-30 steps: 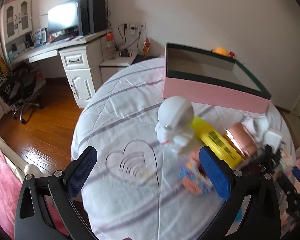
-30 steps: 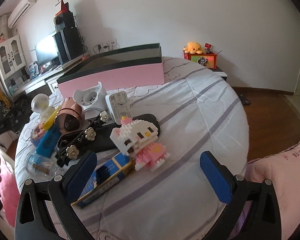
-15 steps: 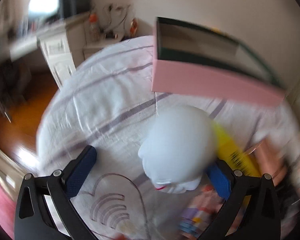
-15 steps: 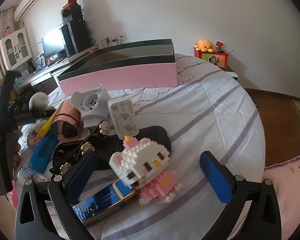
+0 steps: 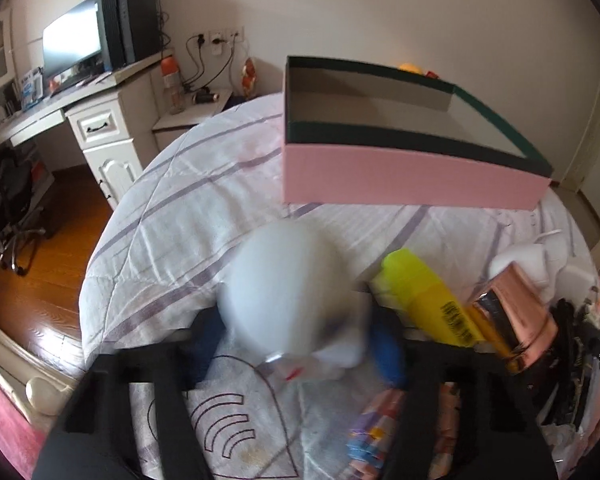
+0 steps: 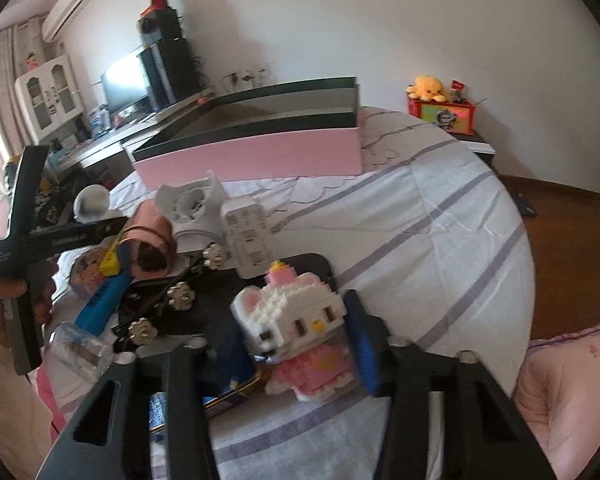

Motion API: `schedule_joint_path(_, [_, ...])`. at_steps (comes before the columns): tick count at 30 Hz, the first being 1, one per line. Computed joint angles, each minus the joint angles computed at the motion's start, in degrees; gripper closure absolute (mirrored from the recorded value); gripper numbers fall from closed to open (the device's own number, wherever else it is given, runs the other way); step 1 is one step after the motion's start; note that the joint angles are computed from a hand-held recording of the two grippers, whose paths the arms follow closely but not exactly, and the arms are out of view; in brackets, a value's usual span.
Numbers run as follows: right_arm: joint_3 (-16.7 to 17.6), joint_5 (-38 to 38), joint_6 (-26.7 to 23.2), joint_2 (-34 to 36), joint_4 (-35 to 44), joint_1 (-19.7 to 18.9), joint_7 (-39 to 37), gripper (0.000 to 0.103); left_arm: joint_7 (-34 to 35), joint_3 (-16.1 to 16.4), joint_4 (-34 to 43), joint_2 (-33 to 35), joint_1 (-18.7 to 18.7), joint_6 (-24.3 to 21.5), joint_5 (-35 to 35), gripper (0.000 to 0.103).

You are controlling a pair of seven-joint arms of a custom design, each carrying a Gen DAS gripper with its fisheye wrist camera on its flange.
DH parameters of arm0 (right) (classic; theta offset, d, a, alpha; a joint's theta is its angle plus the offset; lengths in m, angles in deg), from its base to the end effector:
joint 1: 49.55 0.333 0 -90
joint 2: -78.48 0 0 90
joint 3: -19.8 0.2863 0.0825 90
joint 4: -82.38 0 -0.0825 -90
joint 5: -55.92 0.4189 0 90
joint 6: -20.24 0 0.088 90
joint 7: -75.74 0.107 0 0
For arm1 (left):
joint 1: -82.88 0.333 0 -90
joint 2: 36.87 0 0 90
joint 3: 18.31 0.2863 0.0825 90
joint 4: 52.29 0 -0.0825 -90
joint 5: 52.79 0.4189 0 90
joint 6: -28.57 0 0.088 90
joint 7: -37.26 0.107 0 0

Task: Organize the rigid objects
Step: 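Grasp the white round toy with left tool while right tool grasps Hello Kitty figure, then lower white toy into pink box with left tool while right tool drops Hello Kitty in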

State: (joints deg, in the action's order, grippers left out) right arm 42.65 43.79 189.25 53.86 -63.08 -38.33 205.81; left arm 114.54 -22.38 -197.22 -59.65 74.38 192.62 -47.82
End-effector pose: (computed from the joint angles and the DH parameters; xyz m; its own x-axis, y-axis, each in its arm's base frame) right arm 0.4043 0.2952 0.4578 0.1948 -0.9656 -0.1724 -0.6917 -0.0106 -0.7221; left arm 0.4876 -0.1142 0.4542 -0.0946 -0.9944 0.0475 -0.7436 0.0389 -0.6675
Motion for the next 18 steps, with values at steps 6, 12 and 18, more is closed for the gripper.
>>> schedule_joint_path(6, [-0.73,-0.13,-1.04,0.18,0.59,0.55,-0.91,0.058,1.84,1.50,-0.89,-2.33,-1.32,-0.56,-2.05,0.046])
schedule_joint_path(12, [0.12,-1.42,-1.26,-0.78,1.07,-0.85,0.15,0.058,2.38,1.60,-1.98,-6.31,-1.48,-0.84,-1.49,0.046])
schedule_joint_path(18, [1.19,-4.45,-2.02,-0.42,3.71,-3.52,0.84,0.058,4.70,2.45,-1.25,-7.38,-3.22,-1.14,-2.17,0.046])
